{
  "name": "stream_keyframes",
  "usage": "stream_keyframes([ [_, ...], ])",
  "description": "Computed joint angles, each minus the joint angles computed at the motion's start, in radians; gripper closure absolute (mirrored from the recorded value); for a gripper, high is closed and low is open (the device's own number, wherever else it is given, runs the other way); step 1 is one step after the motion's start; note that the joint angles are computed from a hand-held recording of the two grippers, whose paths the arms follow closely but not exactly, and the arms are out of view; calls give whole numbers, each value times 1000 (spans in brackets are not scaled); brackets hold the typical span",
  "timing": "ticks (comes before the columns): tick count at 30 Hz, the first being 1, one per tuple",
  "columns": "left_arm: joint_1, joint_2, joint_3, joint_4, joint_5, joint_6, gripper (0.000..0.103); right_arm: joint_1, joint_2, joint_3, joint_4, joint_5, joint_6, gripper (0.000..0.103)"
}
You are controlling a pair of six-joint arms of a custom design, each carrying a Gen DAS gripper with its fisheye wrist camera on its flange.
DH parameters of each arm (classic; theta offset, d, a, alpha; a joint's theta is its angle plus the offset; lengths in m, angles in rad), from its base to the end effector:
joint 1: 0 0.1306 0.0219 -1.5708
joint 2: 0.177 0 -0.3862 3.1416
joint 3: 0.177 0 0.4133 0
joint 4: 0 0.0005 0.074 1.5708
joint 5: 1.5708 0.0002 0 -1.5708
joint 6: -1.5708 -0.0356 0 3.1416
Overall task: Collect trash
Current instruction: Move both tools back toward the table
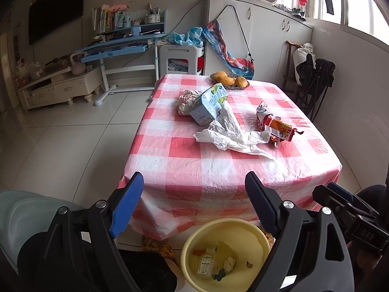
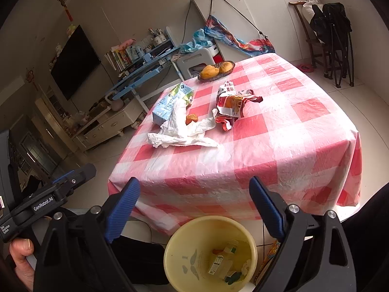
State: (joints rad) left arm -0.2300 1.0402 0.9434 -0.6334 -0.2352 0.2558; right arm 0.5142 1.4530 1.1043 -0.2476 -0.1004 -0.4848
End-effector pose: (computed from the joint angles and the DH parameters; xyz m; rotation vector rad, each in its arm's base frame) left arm 0.3721 -0.0791 0.3804 -0.1493 2.2718 0.0163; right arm 0.4544 0.2602 0.3133 -0.0927 2.2427 0.6684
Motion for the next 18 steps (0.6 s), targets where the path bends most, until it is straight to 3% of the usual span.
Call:
stream_keyframes([
  [18,4,-1,-8,22,-20,13,18,13,2,8,-15,19,39,15],
])
